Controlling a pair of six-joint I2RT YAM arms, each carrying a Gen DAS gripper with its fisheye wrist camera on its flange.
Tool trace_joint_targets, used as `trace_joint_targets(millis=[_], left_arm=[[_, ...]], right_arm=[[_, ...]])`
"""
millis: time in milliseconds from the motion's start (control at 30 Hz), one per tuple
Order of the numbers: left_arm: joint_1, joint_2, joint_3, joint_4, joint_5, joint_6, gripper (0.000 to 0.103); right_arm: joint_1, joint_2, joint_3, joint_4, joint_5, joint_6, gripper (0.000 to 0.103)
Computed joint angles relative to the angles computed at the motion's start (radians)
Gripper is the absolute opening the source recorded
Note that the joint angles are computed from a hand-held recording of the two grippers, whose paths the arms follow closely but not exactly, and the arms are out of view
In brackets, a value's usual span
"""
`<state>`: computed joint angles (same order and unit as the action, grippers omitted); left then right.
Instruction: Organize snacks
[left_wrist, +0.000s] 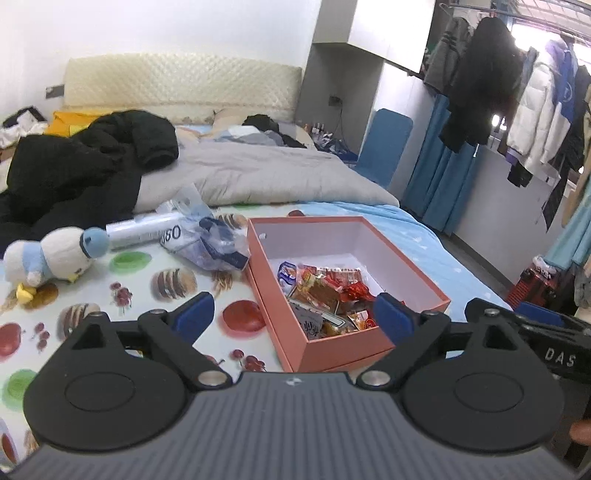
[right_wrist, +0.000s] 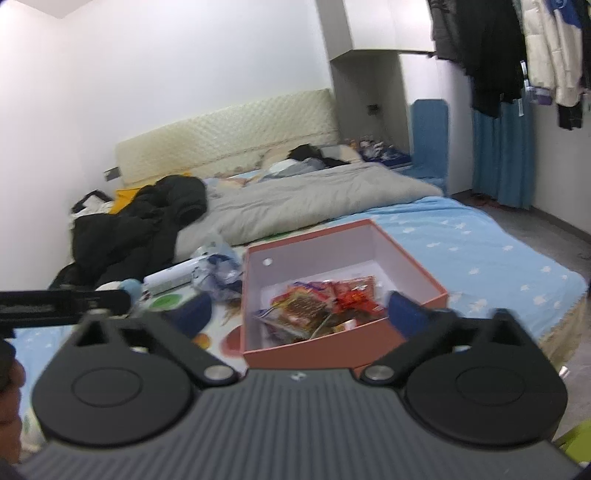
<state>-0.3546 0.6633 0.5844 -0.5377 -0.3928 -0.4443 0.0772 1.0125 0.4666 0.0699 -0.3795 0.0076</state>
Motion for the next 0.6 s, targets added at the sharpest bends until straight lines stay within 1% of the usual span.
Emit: trace_joint_targets(millis=[100, 300, 600], left_arm=[[-0.011, 0.007, 0.008, -0.008, -0.019, 0.012, 0.099], [-0.016, 0.011, 0.018, -0.022, -0.019, 0.014, 0.102], [-0.028, 0.025, 0.038, -0.049, -0.025, -0.002, 0.103]], right_arm=[[-0.015, 0.012, 0.006, -0.006, -0.013, -0.007, 0.103], [-0.021, 0.013, 0.01, -0.019, -0.011, -0.01, 0.103], [-0.016, 0.008, 0.015, -0.024, -0.011, -0.014, 0.103]])
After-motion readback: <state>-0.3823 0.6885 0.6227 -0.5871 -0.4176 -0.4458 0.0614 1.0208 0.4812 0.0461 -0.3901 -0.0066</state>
